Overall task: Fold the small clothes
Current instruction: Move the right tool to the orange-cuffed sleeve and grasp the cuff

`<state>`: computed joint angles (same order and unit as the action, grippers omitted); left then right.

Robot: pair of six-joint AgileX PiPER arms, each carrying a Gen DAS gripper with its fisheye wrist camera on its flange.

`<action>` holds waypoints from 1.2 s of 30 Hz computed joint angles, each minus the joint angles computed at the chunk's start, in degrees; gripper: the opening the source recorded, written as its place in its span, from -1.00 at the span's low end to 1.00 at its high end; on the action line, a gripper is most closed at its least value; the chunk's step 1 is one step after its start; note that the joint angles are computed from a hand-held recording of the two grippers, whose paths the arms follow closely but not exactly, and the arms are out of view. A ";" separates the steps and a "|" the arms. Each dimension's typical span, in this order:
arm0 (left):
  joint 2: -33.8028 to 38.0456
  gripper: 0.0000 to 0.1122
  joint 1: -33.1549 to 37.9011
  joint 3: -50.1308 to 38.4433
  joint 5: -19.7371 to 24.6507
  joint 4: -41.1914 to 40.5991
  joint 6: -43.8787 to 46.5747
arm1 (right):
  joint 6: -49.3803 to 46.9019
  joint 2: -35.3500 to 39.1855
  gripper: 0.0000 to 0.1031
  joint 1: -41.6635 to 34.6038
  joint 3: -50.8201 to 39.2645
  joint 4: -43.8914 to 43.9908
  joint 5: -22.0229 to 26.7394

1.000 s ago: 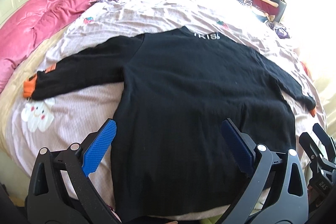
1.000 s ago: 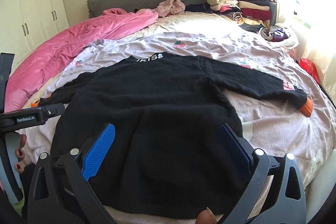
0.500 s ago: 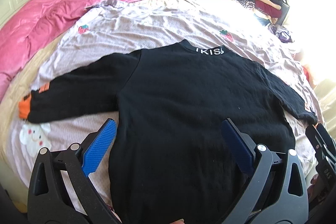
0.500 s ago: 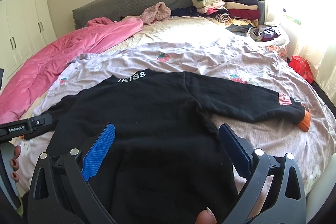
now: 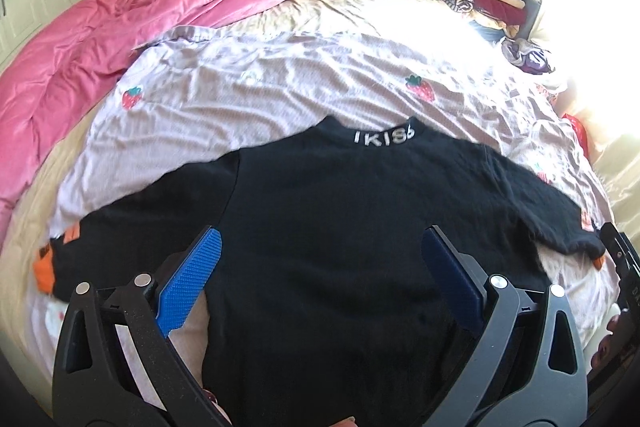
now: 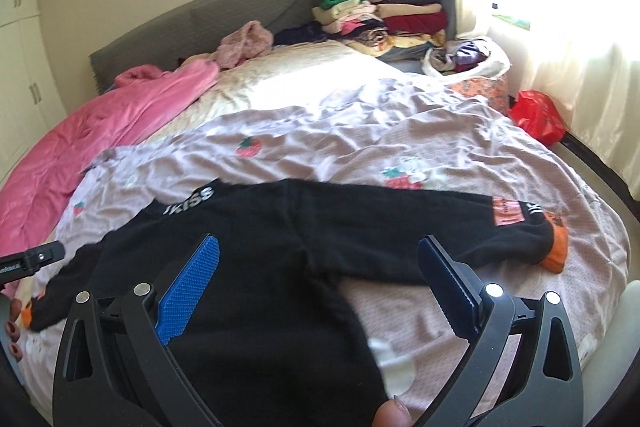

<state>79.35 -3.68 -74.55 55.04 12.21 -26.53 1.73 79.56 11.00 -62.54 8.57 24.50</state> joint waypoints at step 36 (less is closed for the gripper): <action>13.78 0.67 0.35 7.08 -17.61 -3.84 3.98 | -4.97 26.13 0.91 -26.70 -12.38 22.60 6.31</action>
